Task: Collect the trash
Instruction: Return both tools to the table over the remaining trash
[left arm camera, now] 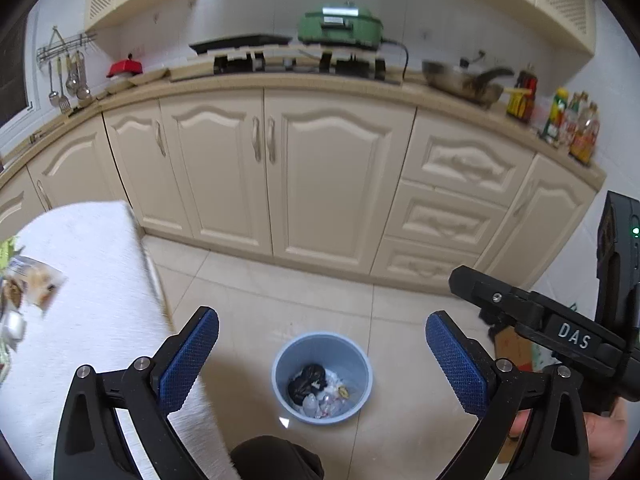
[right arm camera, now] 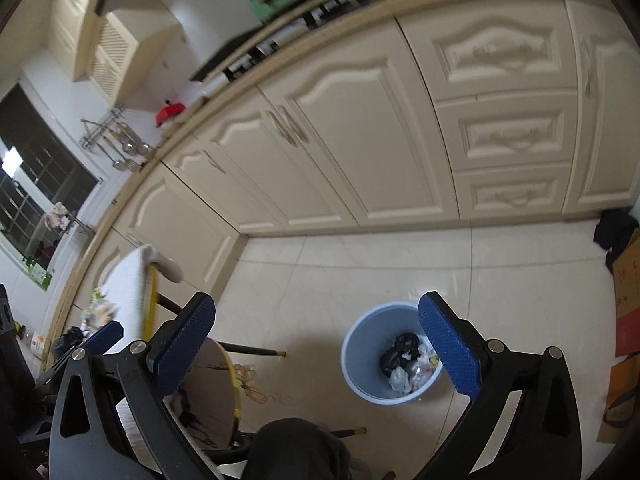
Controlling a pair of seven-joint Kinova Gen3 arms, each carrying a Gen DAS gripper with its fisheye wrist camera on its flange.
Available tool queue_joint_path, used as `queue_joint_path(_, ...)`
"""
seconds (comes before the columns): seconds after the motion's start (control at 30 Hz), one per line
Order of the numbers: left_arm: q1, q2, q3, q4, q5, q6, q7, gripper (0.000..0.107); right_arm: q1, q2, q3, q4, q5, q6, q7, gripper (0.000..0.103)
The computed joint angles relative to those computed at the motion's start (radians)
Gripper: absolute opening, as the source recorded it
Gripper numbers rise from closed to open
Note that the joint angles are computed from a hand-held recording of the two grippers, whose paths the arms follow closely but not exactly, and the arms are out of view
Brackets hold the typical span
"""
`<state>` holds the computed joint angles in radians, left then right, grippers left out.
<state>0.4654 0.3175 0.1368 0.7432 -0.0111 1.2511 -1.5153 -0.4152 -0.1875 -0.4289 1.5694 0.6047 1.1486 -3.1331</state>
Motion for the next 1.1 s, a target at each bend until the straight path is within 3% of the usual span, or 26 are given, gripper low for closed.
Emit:
queue_joint_path(0.13, -0.057, -0.116, 0.003, 0.117, 0.043, -0.051, -0.029, 0.102, -0.038, 0.041, -0.065, -0.106, 0.087, 0.100, -0.019, 0.103)
queue_joint_path(0.33, -0.185, -0.299, -0.008, 0.269, 0.160, -0.097, -0.093, 0.102, -0.155, 0.115, -0.093, -0.233, 0.187, 0.186, -0.013, 0.103)
queue_joint_path(0.63, -0.313, -0.579, -0.149, 0.449, 0.326, -0.108, -0.193, 0.102, -0.409, 0.300, -0.116, -0.500, 0.425, 0.325, 0.060, 0.103)
queue_joint_path(0.97, -0.336, -0.800, -0.291, 0.501, 0.303, -0.033, -0.176, 0.102, -0.678, 0.480, -0.029, -0.814, 0.592, 0.390, 0.261, 0.103)
queue_joint_path(1.1, -0.349, -0.872, -0.303, 0.508, 0.247, -0.001, -0.160, 0.102, -0.775, 0.554, 0.023, -0.960, 0.628, 0.402, 0.376, 0.103)
